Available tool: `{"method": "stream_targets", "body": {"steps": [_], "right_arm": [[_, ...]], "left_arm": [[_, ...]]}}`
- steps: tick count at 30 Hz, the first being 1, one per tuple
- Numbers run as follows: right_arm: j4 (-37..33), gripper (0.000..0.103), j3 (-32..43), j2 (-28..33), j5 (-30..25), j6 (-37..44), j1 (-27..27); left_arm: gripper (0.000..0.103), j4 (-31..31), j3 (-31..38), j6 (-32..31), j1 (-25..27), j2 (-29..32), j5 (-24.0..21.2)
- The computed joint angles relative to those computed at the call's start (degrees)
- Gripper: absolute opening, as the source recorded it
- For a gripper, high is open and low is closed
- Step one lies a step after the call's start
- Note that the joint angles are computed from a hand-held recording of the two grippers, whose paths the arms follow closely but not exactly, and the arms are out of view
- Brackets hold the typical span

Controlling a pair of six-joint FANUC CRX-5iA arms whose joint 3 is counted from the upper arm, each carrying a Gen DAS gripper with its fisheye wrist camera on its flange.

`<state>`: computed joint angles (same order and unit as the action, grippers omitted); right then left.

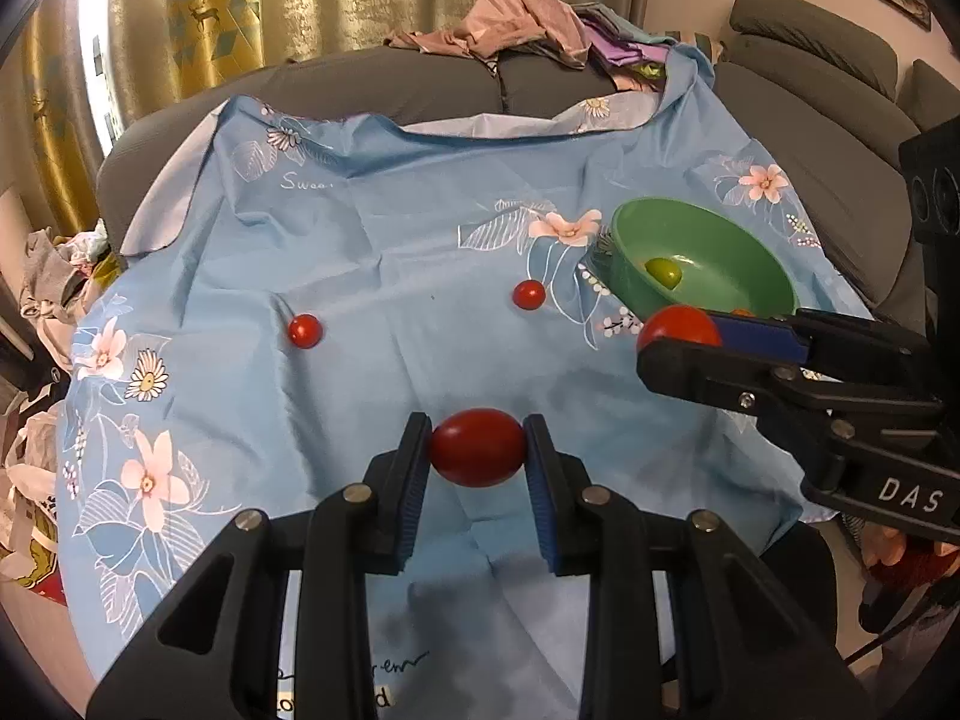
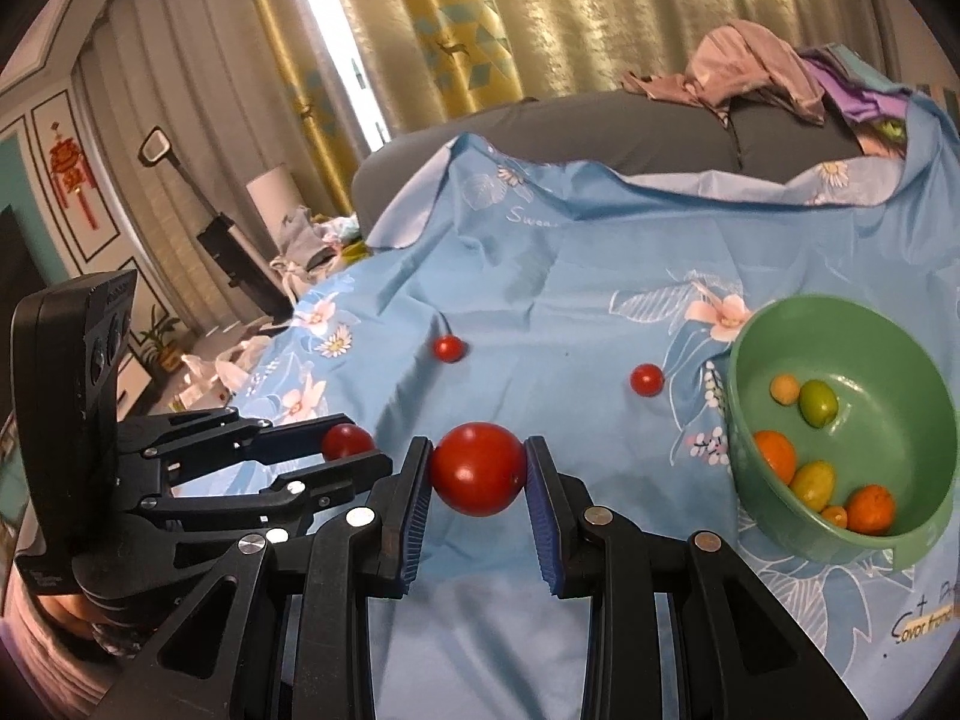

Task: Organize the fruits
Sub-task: 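Carry both red tomatoes over the green bowl and open both grippers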

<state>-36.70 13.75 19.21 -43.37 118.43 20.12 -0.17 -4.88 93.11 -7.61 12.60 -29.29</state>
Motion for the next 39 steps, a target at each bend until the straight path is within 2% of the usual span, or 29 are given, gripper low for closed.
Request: {"method": "stream_targets", "body": {"steps": [11, 21, 39], "right_arm": [[-1.4, 0.032, -1.61, -2.52, 0.98, 2.6, 0.29], [-2.94, 0.032, -1.97, -3.35, 1.34, 4.25, -0.11], [-4.87, 0.032, -2.01, -3.08, 1.85, 3.78, -2.24]], "left_arm": [[0.031, -2.23, -2.08, 2.05, -0.44, -3.3, 1.47], [0.031, -3.84, -1.38, 3.26, -0.88, -3.88, 1.28], [0.031, -4.7, 3.91, 1.35, -2.67, -0.55, -0.32]]}}
